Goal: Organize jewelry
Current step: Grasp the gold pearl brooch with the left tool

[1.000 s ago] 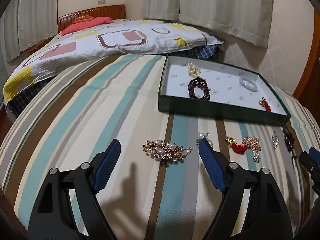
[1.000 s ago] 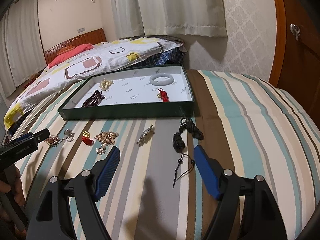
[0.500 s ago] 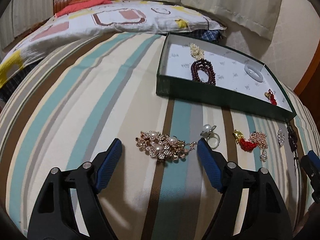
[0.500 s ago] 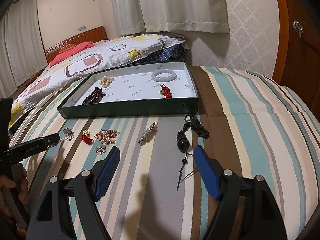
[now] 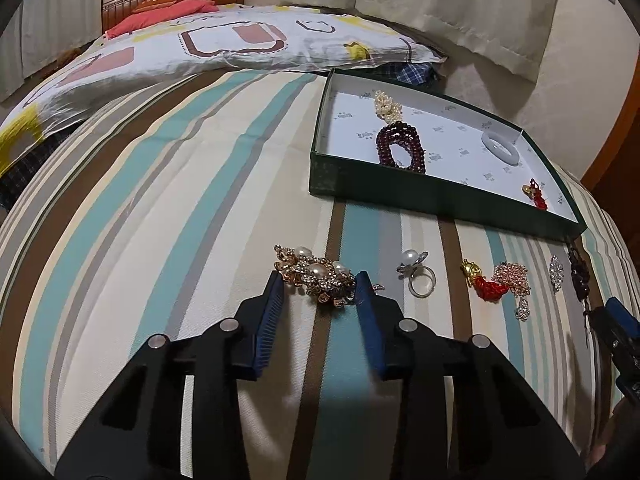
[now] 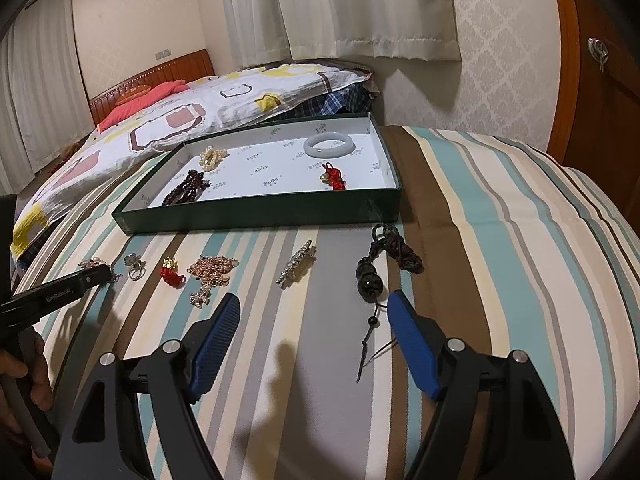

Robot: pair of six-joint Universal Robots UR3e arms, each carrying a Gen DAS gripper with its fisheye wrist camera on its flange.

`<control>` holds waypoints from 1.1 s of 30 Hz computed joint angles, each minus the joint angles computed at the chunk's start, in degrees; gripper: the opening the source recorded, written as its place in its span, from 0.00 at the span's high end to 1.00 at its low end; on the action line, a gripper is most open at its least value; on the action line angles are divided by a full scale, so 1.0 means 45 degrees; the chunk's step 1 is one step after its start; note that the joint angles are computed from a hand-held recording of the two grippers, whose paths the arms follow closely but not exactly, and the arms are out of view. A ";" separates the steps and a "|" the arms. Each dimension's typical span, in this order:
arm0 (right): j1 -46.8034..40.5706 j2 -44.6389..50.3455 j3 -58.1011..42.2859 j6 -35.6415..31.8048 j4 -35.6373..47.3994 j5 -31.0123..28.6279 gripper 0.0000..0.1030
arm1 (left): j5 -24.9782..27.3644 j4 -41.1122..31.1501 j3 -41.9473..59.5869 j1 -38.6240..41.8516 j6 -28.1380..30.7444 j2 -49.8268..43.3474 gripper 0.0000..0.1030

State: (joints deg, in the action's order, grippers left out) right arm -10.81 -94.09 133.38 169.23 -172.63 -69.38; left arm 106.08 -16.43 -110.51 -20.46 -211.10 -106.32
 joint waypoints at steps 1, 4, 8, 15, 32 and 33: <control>0.0027 0.0009 0.0010 -0.0004 -0.0010 -0.0022 0.28 | 0.0029 0.0039 0.0006 -0.0030 0.0019 -0.0007 0.69; 0.0081 0.0070 -0.0018 0.0010 -0.0023 -0.0063 0.28 | -0.0125 -0.0023 -0.0002 0.0024 -0.0003 0.0008 0.88; 0.0231 0.0148 -0.0134 0.0047 0.0059 -0.0186 0.28 | -0.0366 0.0258 -0.0266 0.0181 -0.0130 0.0131 0.88; 0.0349 0.0231 -0.0389 0.0075 0.0284 -0.0212 0.28 | -0.0562 0.0484 -0.0498 0.0293 -0.0233 0.0236 0.88; 0.0179 0.0479 -0.0688 0.0027 0.0642 0.0103 0.28 | -0.0655 -0.0156 0.0674 0.0736 -0.0413 -0.0378 0.50; 0.0181 0.0502 -0.0717 0.0033 0.0697 0.0102 0.28 | -0.0592 -0.0239 0.0851 0.0712 -0.0311 -0.0499 0.51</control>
